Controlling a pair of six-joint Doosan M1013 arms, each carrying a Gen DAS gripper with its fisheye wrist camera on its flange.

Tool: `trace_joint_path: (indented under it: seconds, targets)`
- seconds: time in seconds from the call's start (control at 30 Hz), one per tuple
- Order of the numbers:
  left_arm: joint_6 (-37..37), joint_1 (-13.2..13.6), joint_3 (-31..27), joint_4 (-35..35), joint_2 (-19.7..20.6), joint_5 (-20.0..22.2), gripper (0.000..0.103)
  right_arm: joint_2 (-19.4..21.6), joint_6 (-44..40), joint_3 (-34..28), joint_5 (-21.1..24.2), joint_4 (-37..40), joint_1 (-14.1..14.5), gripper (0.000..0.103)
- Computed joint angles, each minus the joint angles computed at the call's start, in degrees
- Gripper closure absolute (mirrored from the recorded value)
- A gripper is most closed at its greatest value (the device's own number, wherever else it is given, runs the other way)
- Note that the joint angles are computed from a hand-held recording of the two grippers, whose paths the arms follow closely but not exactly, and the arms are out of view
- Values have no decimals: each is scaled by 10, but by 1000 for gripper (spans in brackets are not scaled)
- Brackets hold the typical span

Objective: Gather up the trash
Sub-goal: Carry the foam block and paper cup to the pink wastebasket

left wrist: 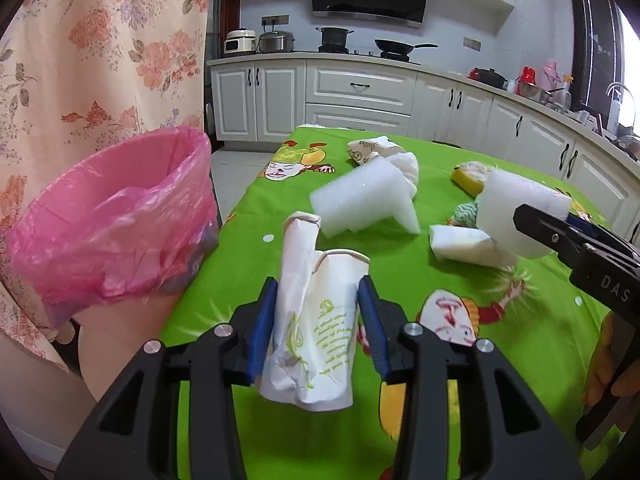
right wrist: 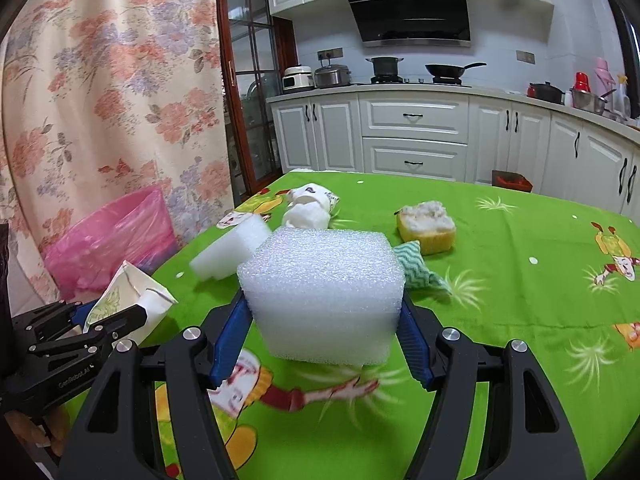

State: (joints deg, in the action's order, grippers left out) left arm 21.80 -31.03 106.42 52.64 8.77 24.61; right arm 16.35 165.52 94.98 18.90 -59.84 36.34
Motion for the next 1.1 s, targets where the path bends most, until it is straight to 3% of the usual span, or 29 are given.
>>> trace_joint_path:
  seconds: [0.33, 0.67, 0.8, 1.1]
  targets:
    - [-78, -7, 39, 70, -40, 7, 63, -24, -8, 22, -14, -8, 18, 39]
    - [-178, -12, 57, 189, -71, 28, 62, -26, -94, 16, -40, 59, 34, 39]
    - [-219, -6, 60, 237, -80, 42, 62, -21, -159, 5, -48, 116, 38, 39]
    - [-249, 30, 58, 257, -94, 53, 62, 1, -340, -35, -62, 279, 39, 39]
